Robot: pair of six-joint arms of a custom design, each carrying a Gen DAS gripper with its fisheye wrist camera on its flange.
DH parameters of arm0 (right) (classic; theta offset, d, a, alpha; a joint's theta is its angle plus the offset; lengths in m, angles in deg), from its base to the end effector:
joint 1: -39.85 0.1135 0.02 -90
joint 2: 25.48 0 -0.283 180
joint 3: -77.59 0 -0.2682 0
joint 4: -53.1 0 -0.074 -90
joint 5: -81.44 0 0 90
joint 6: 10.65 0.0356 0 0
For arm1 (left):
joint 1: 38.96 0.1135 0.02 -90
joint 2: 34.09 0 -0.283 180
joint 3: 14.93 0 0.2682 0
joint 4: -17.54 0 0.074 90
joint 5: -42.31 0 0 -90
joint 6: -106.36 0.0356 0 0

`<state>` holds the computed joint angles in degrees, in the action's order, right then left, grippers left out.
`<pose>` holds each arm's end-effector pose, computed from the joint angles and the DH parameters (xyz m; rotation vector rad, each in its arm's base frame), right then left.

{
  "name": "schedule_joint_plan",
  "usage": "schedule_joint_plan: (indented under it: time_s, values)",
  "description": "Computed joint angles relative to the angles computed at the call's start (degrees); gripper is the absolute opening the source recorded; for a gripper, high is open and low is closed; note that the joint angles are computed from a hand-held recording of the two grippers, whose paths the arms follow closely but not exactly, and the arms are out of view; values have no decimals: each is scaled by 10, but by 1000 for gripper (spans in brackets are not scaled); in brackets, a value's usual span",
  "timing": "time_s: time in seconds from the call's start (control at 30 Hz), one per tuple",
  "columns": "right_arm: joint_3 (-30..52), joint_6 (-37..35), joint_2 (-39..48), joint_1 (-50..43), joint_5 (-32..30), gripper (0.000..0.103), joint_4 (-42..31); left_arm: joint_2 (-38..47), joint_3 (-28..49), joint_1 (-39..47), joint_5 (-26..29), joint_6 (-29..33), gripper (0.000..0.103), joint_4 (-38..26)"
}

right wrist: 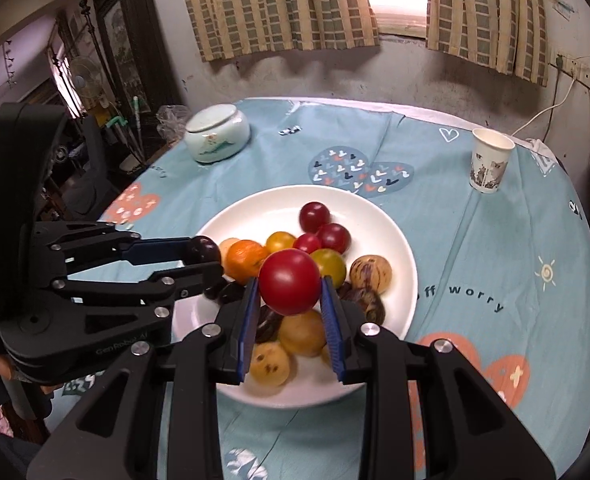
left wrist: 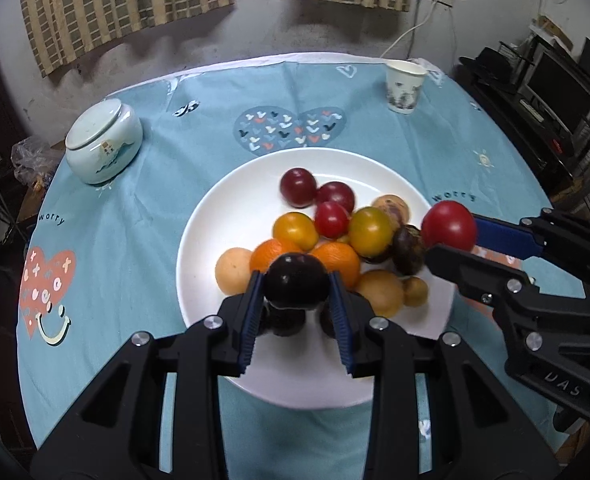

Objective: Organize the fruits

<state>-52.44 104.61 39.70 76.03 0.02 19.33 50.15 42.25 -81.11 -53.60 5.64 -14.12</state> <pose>0.1901 0.1325 0.2176 -0.1637 2.4310 0.3084 0.2154 -0.1900 0.1796 0.6682 2.5137 -0.2039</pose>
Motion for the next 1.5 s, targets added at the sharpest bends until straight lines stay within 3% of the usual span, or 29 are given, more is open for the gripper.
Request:
schedule_joint_plan:
  time_s: [0.3, 0.63, 0.7, 0.77, 1.0, 1.03, 1.17, 1.27, 1.33, 1.4, 1.5]
  values:
    - [17, -21, 79, -45, -30, 31, 57, 49, 20, 30, 13, 9, 33, 29]
    - [65, -47, 163, -73, -77, 32, 74, 82, 28, 35, 18, 20, 34, 46]
    - [73, -51, 174, -77, -80, 33, 69, 83, 27, 33, 14, 22, 39, 52]
    - [79, -47, 178, -78, -71, 36, 59, 77, 22, 30, 3, 18, 59, 59]
    - [50, -37, 112, -89, -67, 36, 59, 43, 16, 26, -19, 7, 70, 44]
    - [46, -35, 99, -88, -65, 36, 55, 34, 14, 22, -27, 6, 76, 40]
    - [13, -18, 15, -60, -49, 36, 27, -33, -8, 5, -51, 0, 87, 32]
    - [-22, -4, -59, -14, -15, 36, -14, -87, -24, -5, -60, -15, 89, 19]
    - [-40, 16, -97, 26, 16, 40, -52, -109, -25, -12, -67, -24, 90, 5]
    - [-59, 58, -135, 80, 49, 60, -95, -135, -29, -21, -71, -31, 90, -7]
    - [-81, 146, -187, 183, 109, 64, -146, -170, -35, -38, -82, -40, 92, -23]
